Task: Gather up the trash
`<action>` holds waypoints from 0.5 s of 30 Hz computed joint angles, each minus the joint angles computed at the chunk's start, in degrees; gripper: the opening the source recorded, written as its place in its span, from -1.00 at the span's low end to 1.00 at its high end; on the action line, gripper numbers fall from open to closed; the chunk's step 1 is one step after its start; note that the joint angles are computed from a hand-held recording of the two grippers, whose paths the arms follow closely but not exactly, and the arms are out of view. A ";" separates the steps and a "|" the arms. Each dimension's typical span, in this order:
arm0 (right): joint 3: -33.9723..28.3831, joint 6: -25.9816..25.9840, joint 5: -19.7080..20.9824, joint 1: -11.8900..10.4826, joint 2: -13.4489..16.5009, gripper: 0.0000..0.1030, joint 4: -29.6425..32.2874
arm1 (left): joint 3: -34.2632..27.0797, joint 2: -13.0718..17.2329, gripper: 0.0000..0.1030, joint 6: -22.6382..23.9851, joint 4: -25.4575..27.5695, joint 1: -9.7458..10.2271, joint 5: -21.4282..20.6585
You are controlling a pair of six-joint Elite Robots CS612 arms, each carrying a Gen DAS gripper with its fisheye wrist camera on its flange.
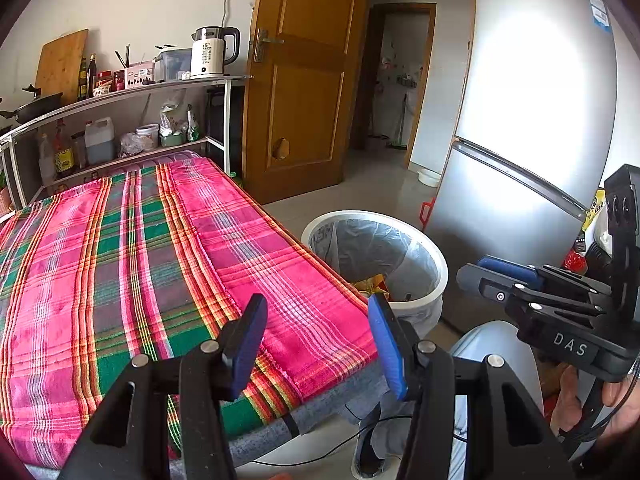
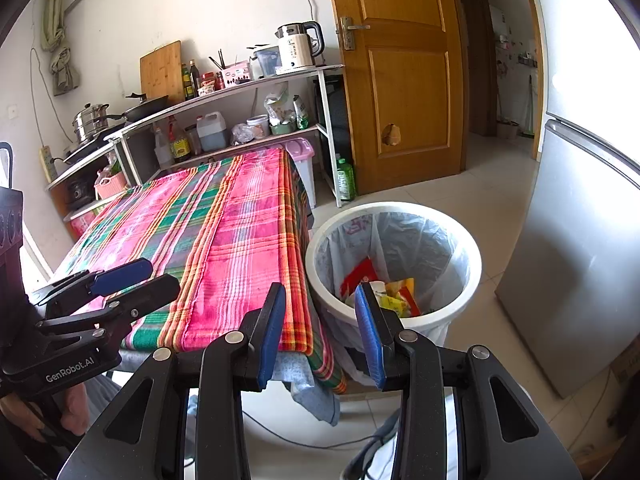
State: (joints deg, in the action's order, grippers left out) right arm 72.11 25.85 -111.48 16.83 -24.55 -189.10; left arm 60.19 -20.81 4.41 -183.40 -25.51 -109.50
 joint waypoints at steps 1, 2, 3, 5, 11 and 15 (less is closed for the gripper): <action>-0.01 -0.01 -0.04 0.01 -0.01 -0.28 0.08 | 0.00 -0.01 0.06 -0.01 0.03 0.01 0.07; 0.00 0.01 -0.09 0.03 -0.02 -0.28 0.15 | -0.01 0.00 0.05 0.01 -0.01 -0.02 0.20; 0.01 0.02 -0.06 0.01 -0.02 -0.28 0.17 | 0.00 0.02 0.06 0.01 -0.04 -0.05 0.31; 0.01 0.02 -0.06 0.01 -0.02 -0.28 0.17 | -0.02 0.04 0.06 -0.02 -0.08 -0.05 0.33; 0.02 0.08 0.05 0.01 -0.04 -0.28 0.21 | -0.10 0.08 0.06 0.03 -0.01 -0.02 0.30; 0.04 0.01 0.02 0.02 -0.04 -0.28 0.14 | -0.11 0.13 0.06 0.09 -0.12 -0.07 0.30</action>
State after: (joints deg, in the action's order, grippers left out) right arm 72.15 25.87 -111.46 16.85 -24.59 -188.96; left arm 60.08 -20.67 4.50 -183.52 -25.58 -109.20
